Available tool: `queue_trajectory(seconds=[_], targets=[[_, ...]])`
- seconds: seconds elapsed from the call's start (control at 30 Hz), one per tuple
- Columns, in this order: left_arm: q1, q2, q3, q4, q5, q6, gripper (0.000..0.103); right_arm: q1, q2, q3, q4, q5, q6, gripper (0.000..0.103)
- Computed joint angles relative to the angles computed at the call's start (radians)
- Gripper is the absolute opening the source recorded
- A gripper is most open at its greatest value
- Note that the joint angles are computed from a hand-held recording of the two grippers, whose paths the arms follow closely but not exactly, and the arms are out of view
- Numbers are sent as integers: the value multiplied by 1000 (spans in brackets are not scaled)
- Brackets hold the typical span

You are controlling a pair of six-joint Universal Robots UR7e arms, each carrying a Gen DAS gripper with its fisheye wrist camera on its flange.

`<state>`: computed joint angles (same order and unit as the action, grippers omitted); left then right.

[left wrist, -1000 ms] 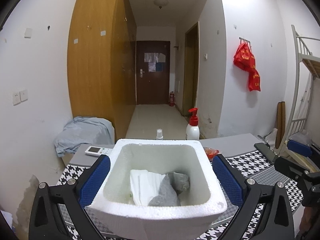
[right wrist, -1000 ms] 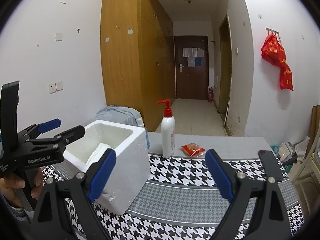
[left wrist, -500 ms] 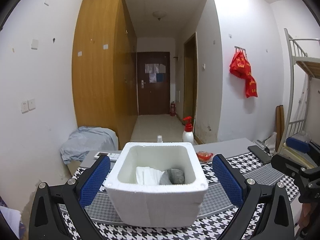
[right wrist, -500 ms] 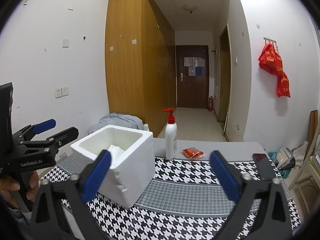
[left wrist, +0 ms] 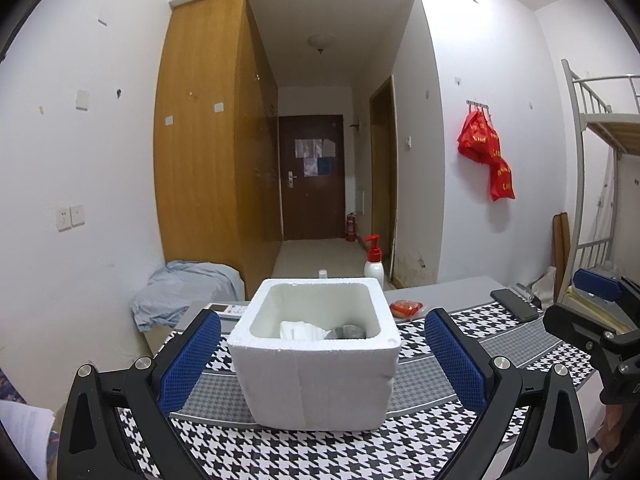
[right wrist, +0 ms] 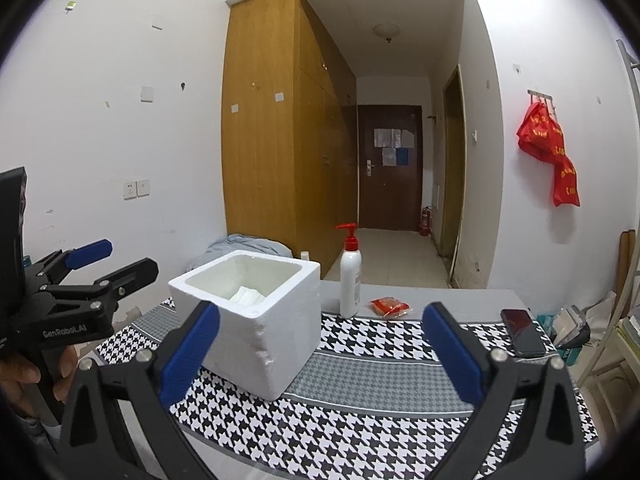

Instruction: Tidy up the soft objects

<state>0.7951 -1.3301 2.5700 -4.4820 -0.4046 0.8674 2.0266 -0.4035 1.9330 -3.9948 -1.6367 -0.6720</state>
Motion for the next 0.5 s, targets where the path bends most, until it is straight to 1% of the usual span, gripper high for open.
queue_trajectory(seconds=[0.2,0.5], targets=[[-37,27,38,-86,32,23,102,-22,-4,43,-37,39,1,103],[-62,91,86,-236,39,39,102,-48,11,90,-86,62,-7,103]])
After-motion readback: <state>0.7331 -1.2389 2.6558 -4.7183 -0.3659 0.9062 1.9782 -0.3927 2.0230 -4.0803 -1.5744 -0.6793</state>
